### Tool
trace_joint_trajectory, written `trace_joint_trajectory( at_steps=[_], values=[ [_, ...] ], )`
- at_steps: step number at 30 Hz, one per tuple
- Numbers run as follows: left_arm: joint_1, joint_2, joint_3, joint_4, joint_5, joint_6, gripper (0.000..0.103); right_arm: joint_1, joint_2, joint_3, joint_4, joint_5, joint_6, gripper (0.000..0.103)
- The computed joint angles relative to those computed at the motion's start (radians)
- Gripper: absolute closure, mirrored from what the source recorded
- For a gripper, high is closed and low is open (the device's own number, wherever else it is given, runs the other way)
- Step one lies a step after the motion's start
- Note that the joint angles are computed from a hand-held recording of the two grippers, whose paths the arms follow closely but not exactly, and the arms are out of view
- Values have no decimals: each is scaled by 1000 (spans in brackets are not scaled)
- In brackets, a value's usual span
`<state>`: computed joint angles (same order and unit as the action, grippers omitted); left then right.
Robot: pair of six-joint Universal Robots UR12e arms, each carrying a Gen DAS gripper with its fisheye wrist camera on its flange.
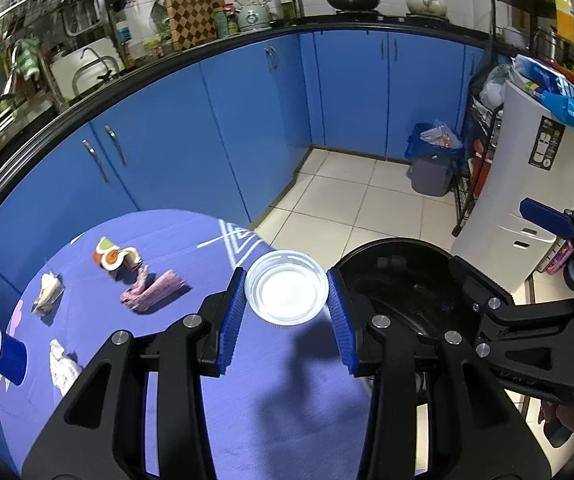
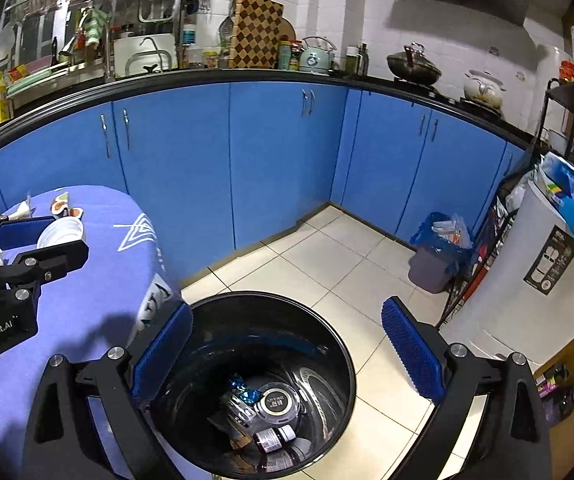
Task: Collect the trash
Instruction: 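Open the left gripper over the bin to drop the white cap, then grasp the white tissue with the left gripper while the right gripper grasps the pink paper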
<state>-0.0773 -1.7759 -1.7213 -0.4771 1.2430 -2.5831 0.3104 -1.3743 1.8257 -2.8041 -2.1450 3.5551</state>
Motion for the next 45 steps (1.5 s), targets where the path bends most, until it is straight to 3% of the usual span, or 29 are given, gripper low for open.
trace_joint_trajectory(
  at_steps=[10, 12, 14, 17, 20, 33, 45],
  values=[
    [-38, -7, 12, 1, -10, 22, 60, -25, -27, 44, -1, 6, 45, 10],
    [-46, -10, 16, 4, -1, 16, 51, -26, -30, 49, 2, -1, 53, 10],
    [-49, -12, 18, 9, -3, 3, 32, -31, -35, 54, 3, 3, 59, 10],
    [-51, -15, 17, 29, 2, -12, 19, -36, -39, 61, 4, 4, 66, 10],
    [-54, -17, 15, 43, 18, -20, 13, -38, -42, 65, 2, 7, 72, 10],
    [-28, -7, 7, 46, 26, -44, 7, -22, -34, 47, -2, 17, 42, 10],
    [39, 11, -4, 60, 10, -97, 7, 18, 5, -21, 6, 36, -22, 10]
  ],
)
